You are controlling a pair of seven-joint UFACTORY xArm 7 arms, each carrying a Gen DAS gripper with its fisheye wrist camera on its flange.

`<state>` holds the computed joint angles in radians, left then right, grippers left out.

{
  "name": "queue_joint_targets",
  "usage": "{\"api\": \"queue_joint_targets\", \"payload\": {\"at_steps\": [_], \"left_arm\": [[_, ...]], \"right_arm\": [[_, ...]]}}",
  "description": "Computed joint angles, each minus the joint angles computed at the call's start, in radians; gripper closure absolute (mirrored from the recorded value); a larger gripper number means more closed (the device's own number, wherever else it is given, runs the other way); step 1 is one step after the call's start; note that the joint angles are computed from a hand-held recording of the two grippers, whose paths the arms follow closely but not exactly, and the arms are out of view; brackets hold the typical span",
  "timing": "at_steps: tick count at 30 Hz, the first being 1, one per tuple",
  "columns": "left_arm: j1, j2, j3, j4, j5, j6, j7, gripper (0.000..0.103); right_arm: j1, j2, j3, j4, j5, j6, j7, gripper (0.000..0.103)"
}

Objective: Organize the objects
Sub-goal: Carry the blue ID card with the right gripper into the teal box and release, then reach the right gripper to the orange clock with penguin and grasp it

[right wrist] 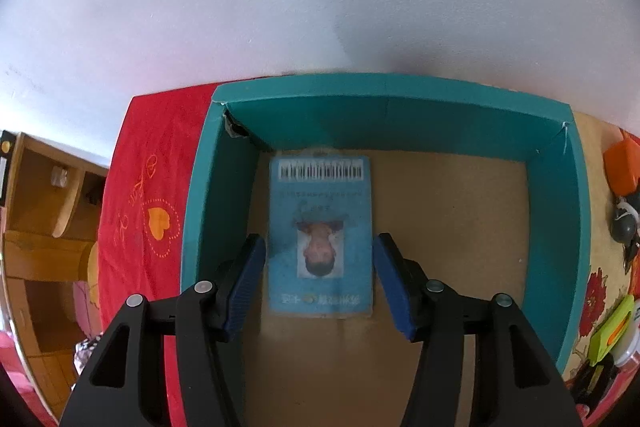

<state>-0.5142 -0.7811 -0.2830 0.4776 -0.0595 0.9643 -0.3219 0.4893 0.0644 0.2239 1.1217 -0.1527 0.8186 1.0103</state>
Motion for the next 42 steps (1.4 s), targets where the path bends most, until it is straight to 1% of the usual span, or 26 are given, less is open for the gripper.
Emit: {"api": "queue_joint_targets", "payload": {"at_steps": [1,4,8,12,14,18,22,23,26,28,31,33,35,39,42], "left_arm": [[-0.001,0.000,0.003,-0.001,-0.001,-0.001,0.003,0.093],[-0.004,-0.004,0.006,-0.003,-0.002,-0.002,0.012,0.093],[-0.008,-0.014,0.017,-0.012,-0.011,-0.007,0.025,0.092],[-0.010,-0.031,0.025,-0.025,-0.018,-0.009,0.044,0.092],[-0.008,-0.034,0.024,-0.025,-0.020,-0.007,0.047,0.092],[-0.002,-0.035,0.019,-0.025,-0.021,-0.003,0.041,0.092],[0.005,-0.034,0.020,-0.025,-0.024,-0.003,0.032,0.092],[0.005,-0.035,0.022,-0.027,-0.028,-0.004,0.028,0.092],[0.009,-0.035,0.033,-0.029,-0.036,-0.009,0.029,0.092],[0.012,-0.041,0.042,-0.036,-0.041,-0.014,0.034,0.092],[0.017,-0.058,0.048,-0.052,-0.047,-0.026,0.036,0.092],[0.020,-0.068,0.050,-0.062,-0.055,-0.033,0.025,0.092],[0.023,-0.076,0.053,-0.065,-0.066,-0.027,0.012,0.092],[0.027,-0.071,0.049,-0.061,-0.075,-0.025,-0.008,0.092],[0.028,-0.068,0.033,-0.058,-0.062,-0.023,-0.021,0.092]], "right_arm": [[-0.001,0.004,0.000,-0.001,0.007,-0.012,-0.005,0.041],[-0.011,-0.018,-0.001,-0.027,0.059,-0.034,-0.037,0.041],[-0.014,-0.090,0.007,-0.089,0.083,-0.066,-0.073,0.041],[-0.014,-0.213,0.022,-0.158,0.102,-0.058,-0.127,0.041],[-0.014,-0.280,0.036,-0.196,0.101,-0.047,-0.135,0.041],[-0.009,-0.467,0.045,-0.313,0.134,0.000,-0.173,0.041],[-0.020,-0.677,0.012,-0.427,0.176,0.125,-0.249,0.041],[-0.034,-0.709,0.013,-0.448,0.177,0.148,-0.254,0.041],[-0.083,-0.839,-0.013,-0.529,0.181,0.213,-0.280,0.041],[-0.120,-0.910,-0.024,-0.585,0.181,0.214,-0.285,0.041],[-0.177,-0.953,-0.034,-0.645,0.169,0.164,-0.294,0.041],[-0.206,-0.945,-0.042,-0.677,0.164,0.106,-0.309,0.041],[-0.232,-0.928,-0.042,-0.700,0.156,0.037,-0.313,0.041],[-0.280,-0.859,-0.066,-0.714,0.151,-0.079,-0.329,0.041],[-0.312,-0.796,-0.054,-0.703,0.134,-0.117,-0.316,0.041]]}}
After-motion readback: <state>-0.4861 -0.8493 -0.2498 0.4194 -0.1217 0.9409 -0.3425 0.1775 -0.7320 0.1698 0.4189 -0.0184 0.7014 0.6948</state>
